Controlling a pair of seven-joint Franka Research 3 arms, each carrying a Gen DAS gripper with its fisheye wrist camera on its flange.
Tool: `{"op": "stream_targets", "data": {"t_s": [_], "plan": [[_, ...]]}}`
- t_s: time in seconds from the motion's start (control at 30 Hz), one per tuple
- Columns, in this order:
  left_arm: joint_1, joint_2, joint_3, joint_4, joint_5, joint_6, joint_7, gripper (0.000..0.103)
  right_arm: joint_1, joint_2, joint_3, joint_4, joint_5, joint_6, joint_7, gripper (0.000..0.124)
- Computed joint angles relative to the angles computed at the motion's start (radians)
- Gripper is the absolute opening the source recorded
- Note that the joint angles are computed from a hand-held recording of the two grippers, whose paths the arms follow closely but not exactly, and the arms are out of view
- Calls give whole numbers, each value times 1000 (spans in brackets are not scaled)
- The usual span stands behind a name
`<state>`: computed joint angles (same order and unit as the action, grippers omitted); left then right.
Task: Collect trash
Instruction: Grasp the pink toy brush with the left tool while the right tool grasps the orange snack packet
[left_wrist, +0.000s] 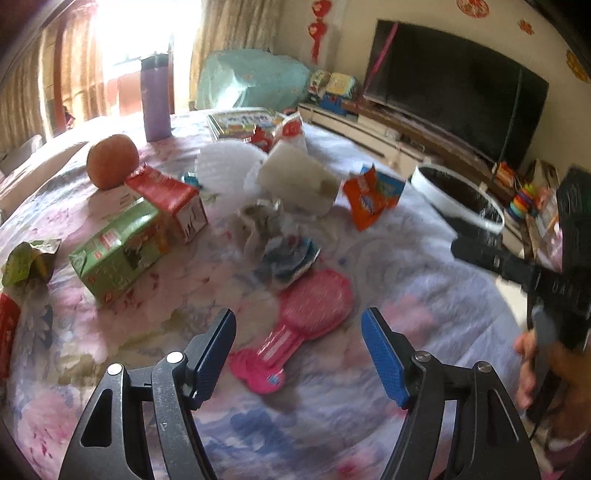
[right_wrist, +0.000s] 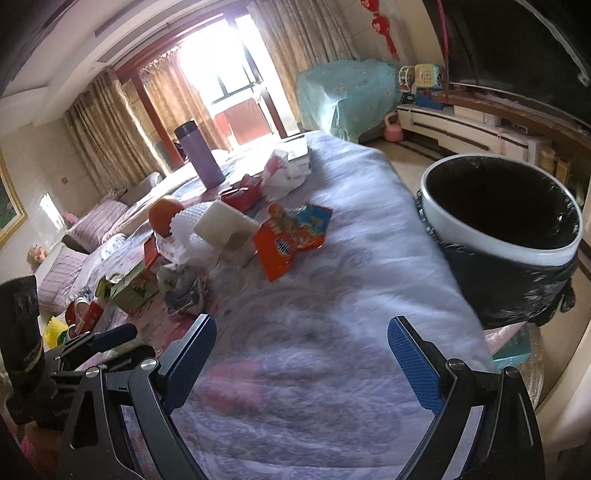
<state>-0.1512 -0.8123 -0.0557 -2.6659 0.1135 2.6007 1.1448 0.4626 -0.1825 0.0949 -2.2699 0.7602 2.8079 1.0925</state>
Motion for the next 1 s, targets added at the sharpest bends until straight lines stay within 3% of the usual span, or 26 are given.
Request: {"op": "stream_targets", "data": {"t_s": [0.1, 0.37, 0.47, 0.6, 0.67, 0.77, 0.83, 1.0], "plan": [[-28, 37, 32, 23, -1, -38, 80, 70, 0, 15, 5, 14, -13, -6, 10, 95], [10, 130, 4, 76, 24, -53, 143, 70, -16, 100, 14, 111, -50, -41, -7, 95], [17, 176, 3, 98, 17, -26, 147, 60, -30, 152, 20, 167, -71, -59, 4, 95], [27, 224, -12, 125, 21, 2, 142, 34, -48, 225, 29, 243, -130, -84, 42, 94], [26, 245, -14, 137, 14, 15, 136, 28, -54, 255, 34, 273, -167, -87, 64, 91], [30, 266, -19, 141, 11, 43, 119, 25, -59, 305, 37, 324, -229, -106, 99, 68], [19, 271, -10, 141, -10, 53, 113, 15, -64, 324, 43, 343, -239, -114, 107, 34], [-1, 272, 21, 141, -63, 70, 125, 10, -83, 299, 64, 312, -162, -91, 39, 24]]}}
